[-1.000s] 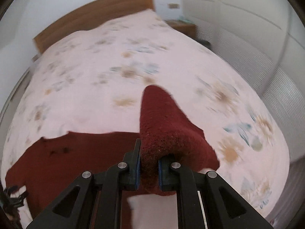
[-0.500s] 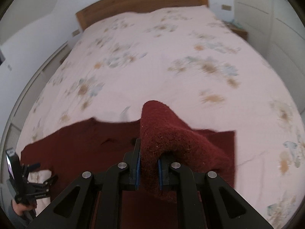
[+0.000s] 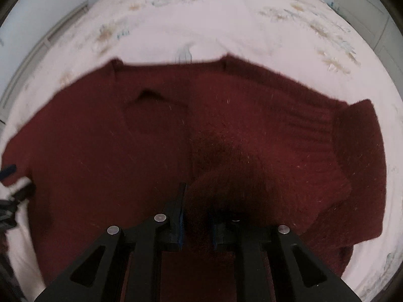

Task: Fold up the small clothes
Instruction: 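Carry the held sleeve across the sweater body and open the right gripper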

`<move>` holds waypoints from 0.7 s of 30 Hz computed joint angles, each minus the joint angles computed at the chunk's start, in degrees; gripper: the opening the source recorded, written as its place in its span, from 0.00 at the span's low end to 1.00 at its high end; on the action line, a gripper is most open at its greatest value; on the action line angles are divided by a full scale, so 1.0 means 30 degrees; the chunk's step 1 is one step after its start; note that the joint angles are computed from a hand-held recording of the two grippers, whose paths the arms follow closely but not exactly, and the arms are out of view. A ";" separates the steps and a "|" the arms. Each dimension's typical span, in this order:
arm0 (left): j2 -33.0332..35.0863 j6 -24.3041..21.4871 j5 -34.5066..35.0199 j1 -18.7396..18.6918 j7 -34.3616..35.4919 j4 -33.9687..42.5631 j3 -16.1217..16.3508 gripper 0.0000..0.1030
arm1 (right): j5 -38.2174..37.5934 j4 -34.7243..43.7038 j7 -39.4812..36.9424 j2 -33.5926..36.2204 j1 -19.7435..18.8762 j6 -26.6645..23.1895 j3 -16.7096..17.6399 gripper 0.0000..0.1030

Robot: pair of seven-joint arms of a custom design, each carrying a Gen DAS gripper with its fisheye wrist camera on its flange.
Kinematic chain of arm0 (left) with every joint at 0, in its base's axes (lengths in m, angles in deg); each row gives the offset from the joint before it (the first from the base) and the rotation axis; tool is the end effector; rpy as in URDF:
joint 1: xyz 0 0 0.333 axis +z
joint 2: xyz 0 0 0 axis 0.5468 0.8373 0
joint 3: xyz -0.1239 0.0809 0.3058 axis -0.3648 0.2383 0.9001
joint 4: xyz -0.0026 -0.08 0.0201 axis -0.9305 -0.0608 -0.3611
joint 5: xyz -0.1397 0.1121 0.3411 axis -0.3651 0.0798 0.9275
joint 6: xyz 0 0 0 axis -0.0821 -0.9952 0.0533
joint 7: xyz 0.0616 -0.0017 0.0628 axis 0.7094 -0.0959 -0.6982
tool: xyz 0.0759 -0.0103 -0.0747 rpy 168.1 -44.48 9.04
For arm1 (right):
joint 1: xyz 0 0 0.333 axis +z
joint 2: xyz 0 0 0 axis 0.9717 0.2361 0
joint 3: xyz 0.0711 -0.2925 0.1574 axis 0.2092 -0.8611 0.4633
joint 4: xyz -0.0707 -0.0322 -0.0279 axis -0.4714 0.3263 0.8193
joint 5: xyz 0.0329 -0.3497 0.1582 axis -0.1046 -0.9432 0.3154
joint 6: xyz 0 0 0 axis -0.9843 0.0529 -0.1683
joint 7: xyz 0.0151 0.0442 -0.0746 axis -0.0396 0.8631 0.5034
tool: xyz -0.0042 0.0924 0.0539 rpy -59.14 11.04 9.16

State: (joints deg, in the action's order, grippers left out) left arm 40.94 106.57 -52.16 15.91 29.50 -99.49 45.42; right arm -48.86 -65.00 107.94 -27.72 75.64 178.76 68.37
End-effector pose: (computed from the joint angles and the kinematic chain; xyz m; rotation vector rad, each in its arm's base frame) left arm 0.5650 -0.2751 0.4072 -2.2838 1.5440 -0.1992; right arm 0.7327 0.0086 0.3574 -2.4887 1.2745 -0.0512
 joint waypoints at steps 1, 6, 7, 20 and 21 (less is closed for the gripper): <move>-0.0026 0.0125 -0.0103 0.0040 0.0034 -0.0096 -0.0020 0.99 | -0.0031 -0.0294 -0.0128 -0.0093 0.0019 0.0315 -0.0013 0.18; -0.0038 0.0263 -0.0643 0.0140 0.0350 -0.0147 -0.0111 0.99 | -0.0346 -0.1088 -0.0637 -0.0618 0.0138 0.1219 -0.0105 0.58; 0.0020 0.0266 -0.0686 0.0164 0.0444 -0.0052 -0.0091 0.99 | -0.0405 -0.1234 -0.0750 -0.0813 0.0121 0.1327 -0.0130 0.71; 0.0437 0.0012 -0.0716 -0.0041 0.1812 0.0974 -0.0198 0.99 | 0.0278 -0.0592 -0.2325 -0.1405 -0.2259 0.0804 -0.1012 0.78; 0.0657 -0.0168 -0.0683 -0.0125 0.1993 0.1283 -0.0197 0.99 | 0.0271 -0.0382 -0.2188 -0.1269 -0.2434 0.0859 -0.1139 0.78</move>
